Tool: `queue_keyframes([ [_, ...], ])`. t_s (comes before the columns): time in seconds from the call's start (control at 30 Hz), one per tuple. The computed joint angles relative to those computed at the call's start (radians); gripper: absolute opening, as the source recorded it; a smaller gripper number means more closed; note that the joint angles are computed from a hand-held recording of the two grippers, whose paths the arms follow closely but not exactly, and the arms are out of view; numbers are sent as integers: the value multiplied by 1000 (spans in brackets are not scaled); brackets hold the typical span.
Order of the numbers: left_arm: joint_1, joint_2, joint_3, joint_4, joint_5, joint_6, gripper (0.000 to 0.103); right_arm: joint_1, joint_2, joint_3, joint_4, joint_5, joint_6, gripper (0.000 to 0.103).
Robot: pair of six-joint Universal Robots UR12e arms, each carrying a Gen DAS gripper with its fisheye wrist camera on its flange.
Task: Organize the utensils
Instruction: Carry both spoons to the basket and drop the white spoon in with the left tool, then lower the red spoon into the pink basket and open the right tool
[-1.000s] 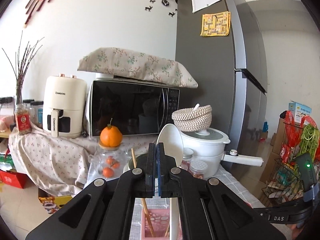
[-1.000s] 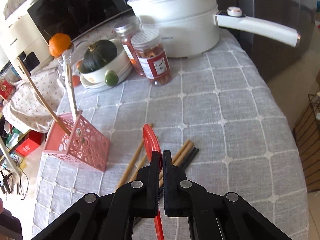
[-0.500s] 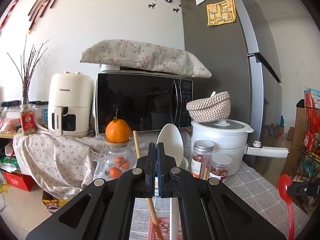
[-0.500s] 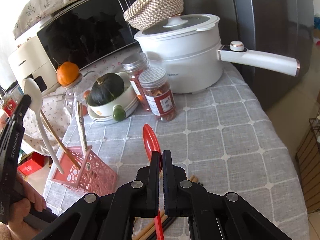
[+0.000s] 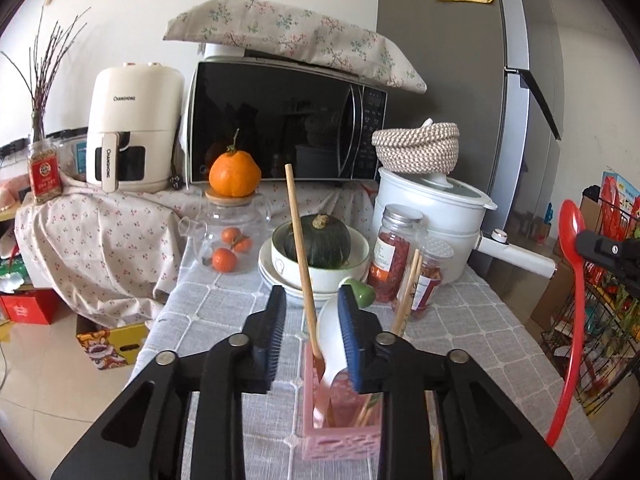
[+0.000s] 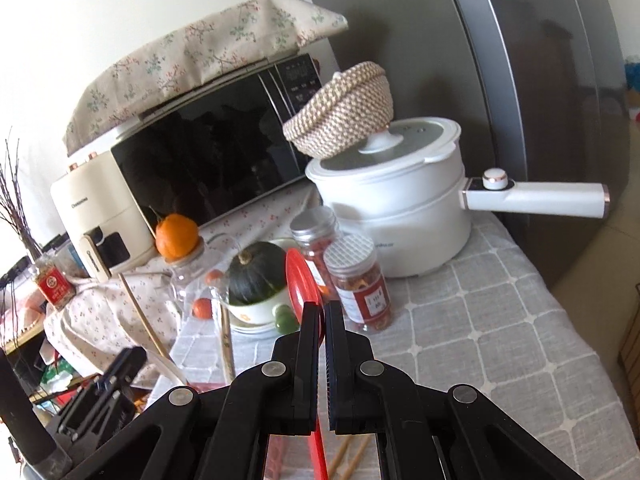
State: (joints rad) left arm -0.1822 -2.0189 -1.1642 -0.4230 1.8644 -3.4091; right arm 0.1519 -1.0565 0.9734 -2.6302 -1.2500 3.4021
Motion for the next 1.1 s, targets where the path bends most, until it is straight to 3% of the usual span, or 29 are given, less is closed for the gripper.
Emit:
queue_keyframes([
  [0.13,11,39,22,-194,-49,-70,43,13,19,-30,-50,19,44,2],
  [0.3,26,73,60,-464,-78,-70,68,38,64,-96,-77,43,75,2],
  [0.43,51,92,45,-563,-128,-81,71,62,111,-150,-123,26,131,2],
  [0.6,71,97,34,-602,-148,-50,71,99,154,-185,-193,-35,141,2],
  [0.93,94,97,24,-615,-137,-83,71,153,193,-187,-272,-234,127,2],
  [1.1,96,97,16,-606,-127,-90,71,154,176,-139,-285,-230,169,6],
])
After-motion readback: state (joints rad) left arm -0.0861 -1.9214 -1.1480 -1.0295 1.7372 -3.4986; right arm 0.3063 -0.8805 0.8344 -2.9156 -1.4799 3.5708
